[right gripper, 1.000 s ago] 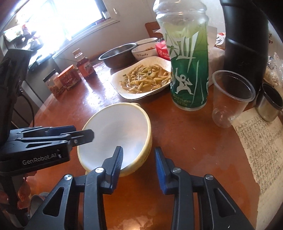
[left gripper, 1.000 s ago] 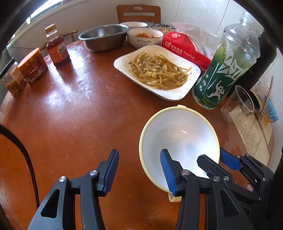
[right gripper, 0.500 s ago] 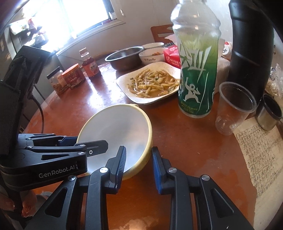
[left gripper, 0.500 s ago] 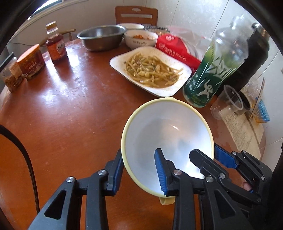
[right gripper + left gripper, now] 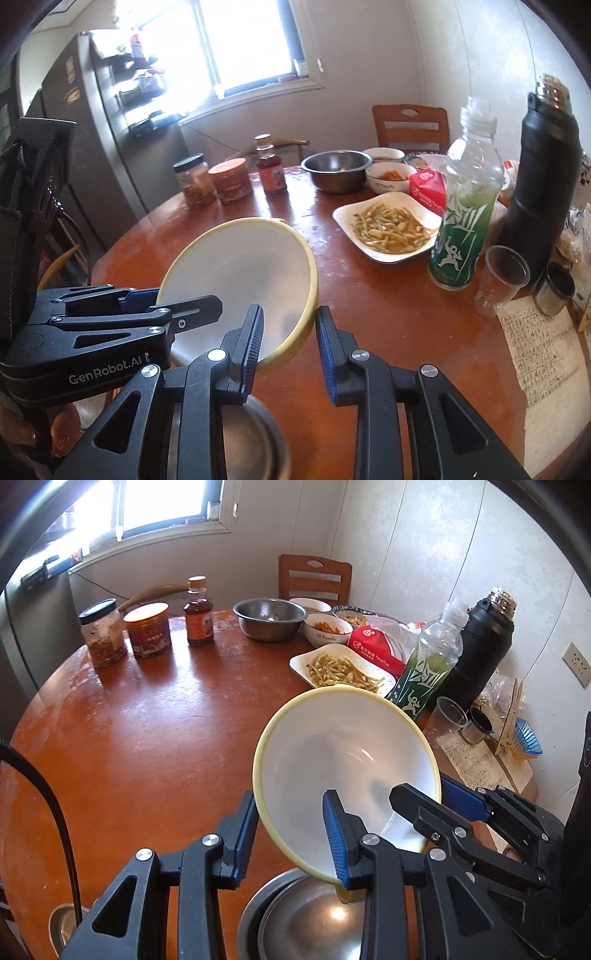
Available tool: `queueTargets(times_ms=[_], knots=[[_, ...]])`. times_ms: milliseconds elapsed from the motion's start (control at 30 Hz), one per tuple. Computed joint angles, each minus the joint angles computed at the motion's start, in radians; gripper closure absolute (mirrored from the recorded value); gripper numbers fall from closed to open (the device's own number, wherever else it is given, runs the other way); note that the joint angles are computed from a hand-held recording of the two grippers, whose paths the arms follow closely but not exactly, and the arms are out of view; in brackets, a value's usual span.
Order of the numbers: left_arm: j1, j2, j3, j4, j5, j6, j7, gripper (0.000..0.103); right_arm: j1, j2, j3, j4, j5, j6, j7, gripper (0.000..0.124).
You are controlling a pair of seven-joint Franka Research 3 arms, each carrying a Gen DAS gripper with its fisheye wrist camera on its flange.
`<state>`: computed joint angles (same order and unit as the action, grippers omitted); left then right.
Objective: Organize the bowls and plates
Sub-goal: 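Carry the yellow bowl with the left tool over the steel bowls, then lower the yellow bowl into the large steel bowl and open the left tool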
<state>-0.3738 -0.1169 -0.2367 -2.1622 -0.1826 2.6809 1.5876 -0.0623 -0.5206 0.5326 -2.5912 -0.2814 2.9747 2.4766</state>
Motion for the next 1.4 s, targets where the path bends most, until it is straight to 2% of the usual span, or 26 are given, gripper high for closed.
queueTargets(times_ms=[200,433,933,1400], knots=[[-0.029,-0.107,0.03,-0.123,-0.066,0.029,0.041,0.068,0.024,-0.063,0.039,-0.018,-0.006,-0.034,0.022,0.094],[-0.074,-0.186,0.051,-0.233,-0.066,0.073,0.031,0.068,0.068,-0.113,0.05,-0.062,0.0,-0.066,0.043,0.094],[-0.107,-0.213,0.069,-0.333,0.019,0.139,-0.043,0.068,0.107,-0.124,0.075,-0.107,-0.007,-0.071,0.074,0.094],[-0.119,-0.227,0.077,-0.365,0.056,0.152,-0.057,0.068,0.112,-0.102,0.079,-0.103,-0.05,-0.091,0.092,0.093]])
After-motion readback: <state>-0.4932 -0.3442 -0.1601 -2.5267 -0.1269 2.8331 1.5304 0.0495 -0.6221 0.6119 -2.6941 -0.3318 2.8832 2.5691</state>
